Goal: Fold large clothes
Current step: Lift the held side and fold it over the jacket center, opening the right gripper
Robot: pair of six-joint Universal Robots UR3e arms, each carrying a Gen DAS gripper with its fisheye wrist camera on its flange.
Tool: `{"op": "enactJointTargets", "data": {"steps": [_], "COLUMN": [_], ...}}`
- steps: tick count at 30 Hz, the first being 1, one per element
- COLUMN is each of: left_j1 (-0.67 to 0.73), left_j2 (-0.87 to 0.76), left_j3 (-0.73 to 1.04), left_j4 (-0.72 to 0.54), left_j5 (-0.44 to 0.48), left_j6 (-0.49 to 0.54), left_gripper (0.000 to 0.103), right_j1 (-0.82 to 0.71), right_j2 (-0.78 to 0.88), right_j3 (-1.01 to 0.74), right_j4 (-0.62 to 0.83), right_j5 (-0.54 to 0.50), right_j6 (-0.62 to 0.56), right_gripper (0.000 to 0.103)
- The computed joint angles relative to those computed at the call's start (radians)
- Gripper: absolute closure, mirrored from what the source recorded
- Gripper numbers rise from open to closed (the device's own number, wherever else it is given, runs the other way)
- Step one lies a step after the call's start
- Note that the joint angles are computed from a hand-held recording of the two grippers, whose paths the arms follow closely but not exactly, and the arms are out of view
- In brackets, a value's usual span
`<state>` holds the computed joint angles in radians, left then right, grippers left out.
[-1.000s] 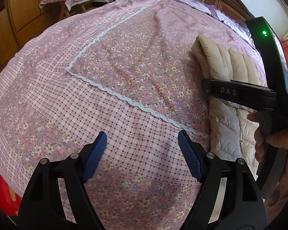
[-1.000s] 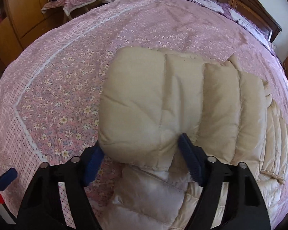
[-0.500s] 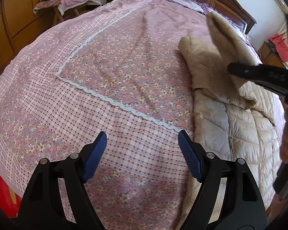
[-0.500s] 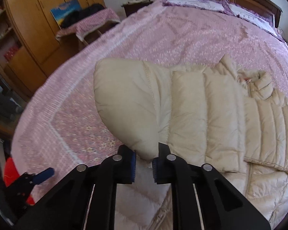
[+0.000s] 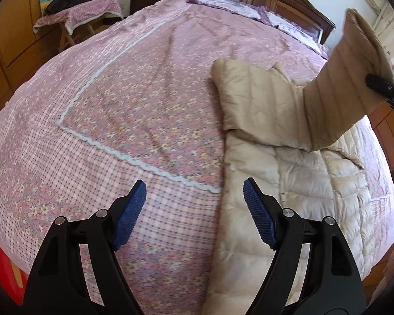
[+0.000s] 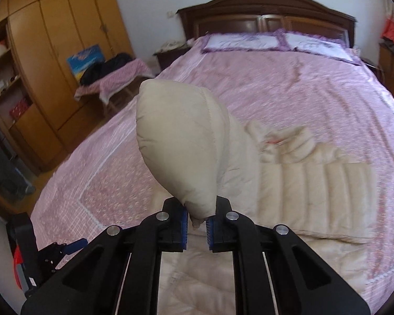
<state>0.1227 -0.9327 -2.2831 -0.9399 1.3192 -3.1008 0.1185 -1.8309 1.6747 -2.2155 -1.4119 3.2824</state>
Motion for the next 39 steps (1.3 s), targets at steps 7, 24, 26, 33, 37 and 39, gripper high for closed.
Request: {"op": "enactJointTargets", "data": {"steps": [7, 24, 26, 33, 37, 39], "left_j1": [-0.185, -0.513, -0.511, -0.509, -0.517, -0.522], "left_j2": [-0.189, -0.765, -0.804, -0.882, -0.909, -0.921], "left_j3": [0.108, 0.499, 0.524, 0.562, 0.583, 0.598], "left_j4": [0.111, 0.356, 0.355, 0.365, 0.369, 0.367], "left_j5": [0.075, 0.242, 0.232, 0.240, 0.256, 0.262], "left_j6": [-0.110, -0.208, -0.212, -0.238, -0.239, -0.233], "left_gripper": [0.027, 0.027, 0.027, 0.027, 0.027, 0.026], "right_j1": [-0.383, -1.177, -1.204, -1.275, -1.360, -1.350], "right_j2": [-0.313, -0.533, -0.535, -0.570, -0.647, -0.667], "right_j3": [0.149, 0.440, 0.466, 0.467, 0.416, 0.422], "right_j4": [0.182, 0.667, 0.671, 0.736, 0.856, 0.801], "right_j5": [0.201, 0.539, 0.539, 0.533, 0.553, 0.546], "right_j6": [-0.173, -0.727, -0.756, -0.806, -0.894, -0.875], "right_gripper": [0.091, 0.091, 0.091, 0.065, 0.063, 0.063]}}
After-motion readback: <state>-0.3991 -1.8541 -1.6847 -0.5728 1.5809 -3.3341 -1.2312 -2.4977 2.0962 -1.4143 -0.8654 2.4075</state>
